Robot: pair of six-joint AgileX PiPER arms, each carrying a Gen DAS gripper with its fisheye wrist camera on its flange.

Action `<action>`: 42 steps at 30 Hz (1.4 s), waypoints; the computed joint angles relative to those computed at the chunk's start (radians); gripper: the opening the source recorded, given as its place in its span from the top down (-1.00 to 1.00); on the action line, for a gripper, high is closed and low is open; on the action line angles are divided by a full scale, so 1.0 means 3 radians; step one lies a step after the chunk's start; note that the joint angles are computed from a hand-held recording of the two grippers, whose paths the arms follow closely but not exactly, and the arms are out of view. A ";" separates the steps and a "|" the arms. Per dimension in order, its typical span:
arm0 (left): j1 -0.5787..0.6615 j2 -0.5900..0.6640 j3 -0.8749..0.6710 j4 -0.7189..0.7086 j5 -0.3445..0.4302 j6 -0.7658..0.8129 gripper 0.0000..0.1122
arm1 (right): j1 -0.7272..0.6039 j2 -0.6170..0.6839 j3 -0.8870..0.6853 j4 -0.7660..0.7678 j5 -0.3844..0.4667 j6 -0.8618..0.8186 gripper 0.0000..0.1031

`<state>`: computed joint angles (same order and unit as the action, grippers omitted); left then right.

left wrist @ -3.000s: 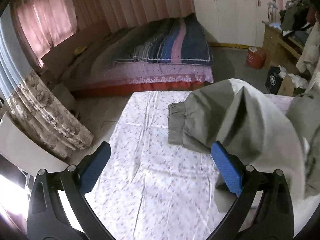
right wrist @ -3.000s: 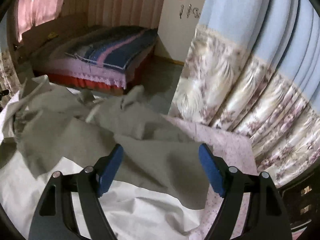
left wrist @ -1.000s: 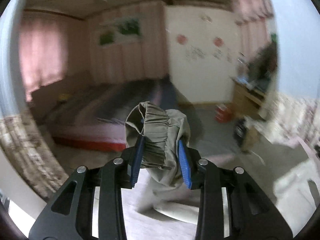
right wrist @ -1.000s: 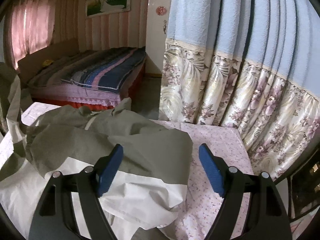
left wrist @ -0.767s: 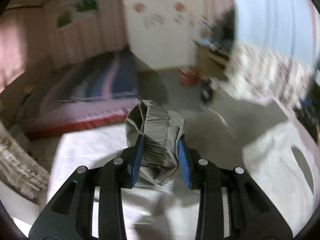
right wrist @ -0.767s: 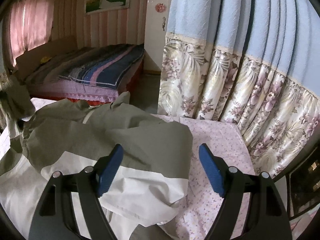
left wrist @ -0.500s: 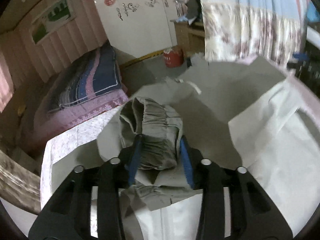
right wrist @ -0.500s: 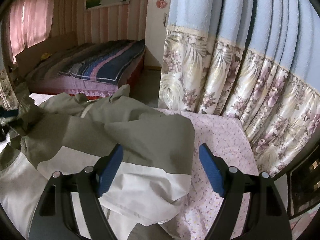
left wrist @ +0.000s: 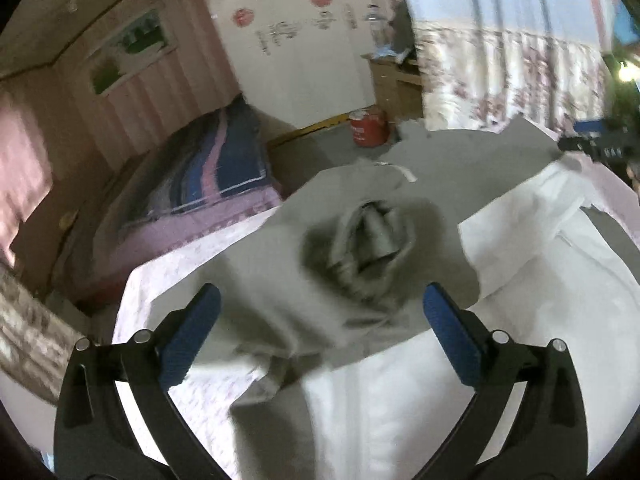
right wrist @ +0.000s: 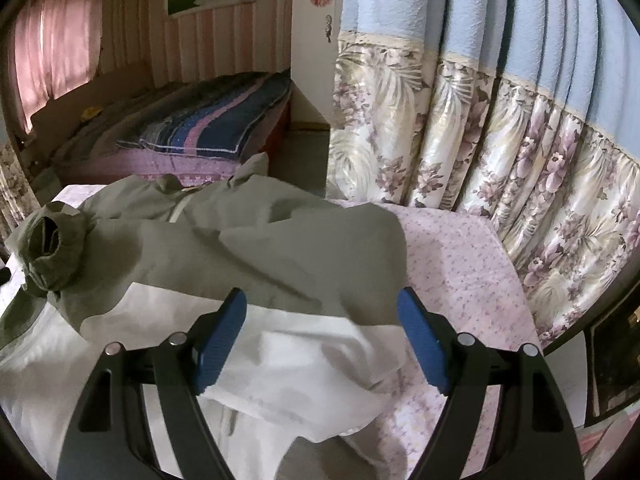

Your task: Fold large clothes

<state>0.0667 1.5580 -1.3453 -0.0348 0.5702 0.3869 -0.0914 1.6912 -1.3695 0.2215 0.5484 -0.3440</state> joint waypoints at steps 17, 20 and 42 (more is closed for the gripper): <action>0.1400 0.0915 -0.0878 -0.0841 0.0123 0.0520 -0.78 | 0.1039 0.0440 -0.0778 0.0527 0.0600 -0.0225 -0.50; 0.1382 0.1064 -0.1006 -0.0795 0.0222 0.0527 -0.76 | 0.1208 0.0652 -0.0999 0.0417 0.0668 -0.0148 -0.41; 0.1209 0.0566 -0.0640 -0.0628 -0.0084 0.0625 -0.78 | 0.0104 0.0226 -0.1002 0.0560 0.0671 -0.0453 0.89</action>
